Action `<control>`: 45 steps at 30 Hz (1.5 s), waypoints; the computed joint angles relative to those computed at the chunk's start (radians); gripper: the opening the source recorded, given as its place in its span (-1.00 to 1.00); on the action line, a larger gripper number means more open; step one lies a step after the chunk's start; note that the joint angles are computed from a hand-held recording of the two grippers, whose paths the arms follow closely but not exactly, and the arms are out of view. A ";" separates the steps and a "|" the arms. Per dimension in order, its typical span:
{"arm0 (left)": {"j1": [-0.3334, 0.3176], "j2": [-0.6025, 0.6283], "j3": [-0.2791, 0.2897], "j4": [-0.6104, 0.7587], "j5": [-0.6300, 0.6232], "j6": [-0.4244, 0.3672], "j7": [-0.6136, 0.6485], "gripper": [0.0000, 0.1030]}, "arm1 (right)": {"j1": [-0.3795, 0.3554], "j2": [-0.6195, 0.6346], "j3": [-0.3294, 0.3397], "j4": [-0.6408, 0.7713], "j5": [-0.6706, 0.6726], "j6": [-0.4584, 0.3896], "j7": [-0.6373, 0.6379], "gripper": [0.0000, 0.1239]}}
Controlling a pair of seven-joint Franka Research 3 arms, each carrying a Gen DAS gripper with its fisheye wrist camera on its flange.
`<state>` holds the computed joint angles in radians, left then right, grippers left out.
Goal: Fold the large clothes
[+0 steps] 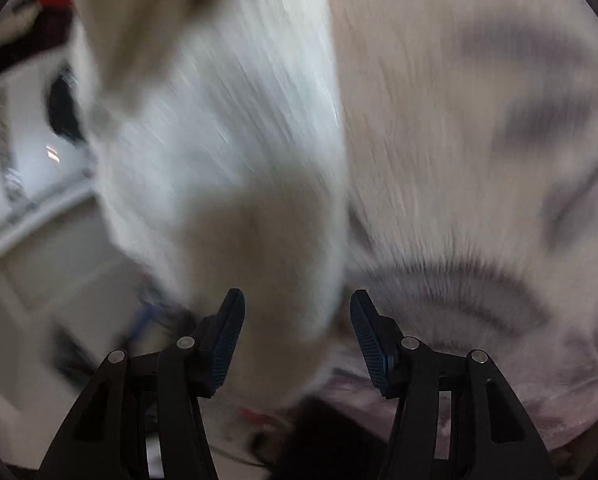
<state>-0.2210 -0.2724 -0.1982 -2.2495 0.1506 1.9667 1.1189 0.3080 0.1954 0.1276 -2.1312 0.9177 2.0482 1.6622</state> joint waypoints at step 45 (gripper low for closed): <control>-0.107 0.186 -0.065 0.145 -0.236 0.084 0.162 -0.73 | -0.224 0.023 -0.092 0.117 0.022 0.169 -0.082 0.17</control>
<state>-0.3283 -0.0863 -0.2631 -2.1046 -0.0858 2.0505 1.2812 0.0835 0.2186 0.0357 -2.0146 0.9393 2.2173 1.5800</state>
